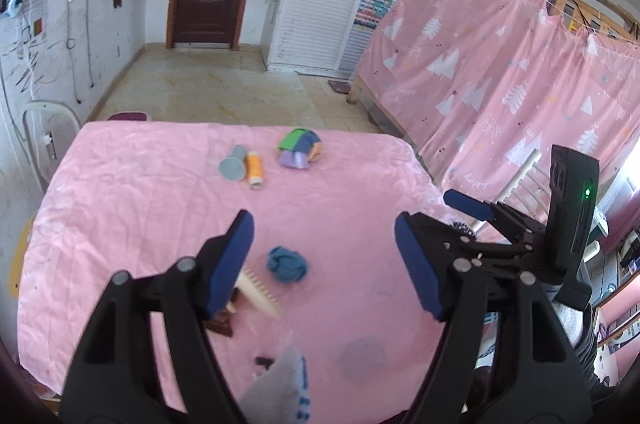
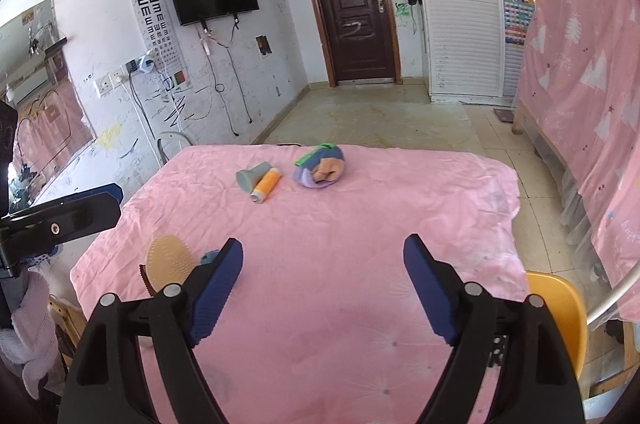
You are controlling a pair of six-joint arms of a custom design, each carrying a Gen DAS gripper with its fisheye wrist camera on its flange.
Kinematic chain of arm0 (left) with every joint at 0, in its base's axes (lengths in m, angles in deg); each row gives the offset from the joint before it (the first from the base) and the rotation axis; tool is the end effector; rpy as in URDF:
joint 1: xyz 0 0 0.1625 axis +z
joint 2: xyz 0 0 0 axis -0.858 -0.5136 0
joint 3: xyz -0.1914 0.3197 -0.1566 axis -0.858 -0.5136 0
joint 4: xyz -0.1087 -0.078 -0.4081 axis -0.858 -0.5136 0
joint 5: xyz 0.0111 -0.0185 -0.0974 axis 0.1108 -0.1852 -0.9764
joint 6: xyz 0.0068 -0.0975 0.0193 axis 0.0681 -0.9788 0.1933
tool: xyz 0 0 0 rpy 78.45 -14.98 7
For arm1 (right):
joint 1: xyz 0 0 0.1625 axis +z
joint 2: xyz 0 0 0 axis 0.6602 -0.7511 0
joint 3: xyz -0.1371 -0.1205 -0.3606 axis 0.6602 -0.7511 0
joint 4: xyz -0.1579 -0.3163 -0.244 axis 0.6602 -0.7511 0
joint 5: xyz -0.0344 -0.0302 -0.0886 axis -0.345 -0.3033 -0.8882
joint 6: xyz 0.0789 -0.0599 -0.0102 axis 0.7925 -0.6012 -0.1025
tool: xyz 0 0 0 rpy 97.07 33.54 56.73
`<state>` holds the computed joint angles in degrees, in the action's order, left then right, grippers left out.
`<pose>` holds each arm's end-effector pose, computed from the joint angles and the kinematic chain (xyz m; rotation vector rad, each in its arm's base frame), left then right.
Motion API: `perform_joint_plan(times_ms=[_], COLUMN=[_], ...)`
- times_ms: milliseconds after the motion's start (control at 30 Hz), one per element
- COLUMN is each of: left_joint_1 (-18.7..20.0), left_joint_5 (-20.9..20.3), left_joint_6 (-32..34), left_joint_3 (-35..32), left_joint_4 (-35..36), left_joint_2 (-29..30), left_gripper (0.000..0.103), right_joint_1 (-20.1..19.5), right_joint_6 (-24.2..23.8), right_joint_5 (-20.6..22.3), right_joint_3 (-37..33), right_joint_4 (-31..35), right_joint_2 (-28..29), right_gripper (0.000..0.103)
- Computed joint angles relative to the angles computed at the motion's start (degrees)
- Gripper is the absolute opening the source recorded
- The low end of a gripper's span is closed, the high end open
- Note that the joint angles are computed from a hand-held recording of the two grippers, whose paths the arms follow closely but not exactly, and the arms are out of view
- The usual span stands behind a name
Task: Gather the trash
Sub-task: 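Move both grippers back over the bed, then grasp the brown snack wrapper with the left gripper while the right gripper grasps the blue knit ball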
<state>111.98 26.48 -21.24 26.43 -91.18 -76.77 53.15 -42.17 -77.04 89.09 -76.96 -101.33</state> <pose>-0.2287 -0.6548 0.2365 0.1124 2.3201 -1.2077 0.1971 -0.8103 0.1987 1.3082 -2.5876 0.6333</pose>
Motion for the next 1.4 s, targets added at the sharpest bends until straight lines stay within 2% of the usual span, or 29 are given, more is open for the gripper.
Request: perform_joint_plan(times_ms=[200,400,567,800,1033,1133,1233,1300,1400], left_joint_1=[0.13,1.41,2.73,3.52,4.84,5.57,6.31,6.76,7.20], left_joint_5=[4.17,6.80,5.75,4.66,3.65,3.48,3.57,3.49,2.83], left_joint_6=[-1.59,-6.18,-8.69,-6.94,-3.90,-3.26,-3.04,-3.09,-1.99], left_joint_3=[3.83,7.60,9.66,11.37,9.15,7.46,5.85,5.31,5.32], left_joint_4=[0.00,3.64,7.18,9.89,12.36,13.73,15.01,15.51,14.88], left_joint_2=[-2.63,-5.65,-7.59,-8.50,-5.98,-4.67,-3.53,-3.20,-3.16], left_gripper=[0.076,0.076,0.076,0.076,0.076,0.076,0.068,0.063,0.049], right_joint_1=[1.65,2.61,3.27,3.67,3.69,3.72,3.73,3.78,3.77], right_joint_6=[-0.91,-1.05,-1.46,-2.62,-2.20,-2.18,-2.21,-2.21,-2.31], right_joint_5=[-0.94,-1.84,-2.61,-3.61,-4.70,-4.99,-5.37,-5.77,-6.36], right_joint_3=[1.03,1.03,1.01,1.12,-0.13,-0.80,-2.01,-2.49,-3.45], right_joint_4=[0.25,1.15,2.26,3.40,4.37,5.14,6.54,6.95,8.01], right_joint_2=[0.99,2.52,3.48,4.31,5.59,6.06,6.82,7.26,8.00], right_gripper=[0.074,0.075,0.075,0.075,0.073,0.068,0.064,0.057,0.051])
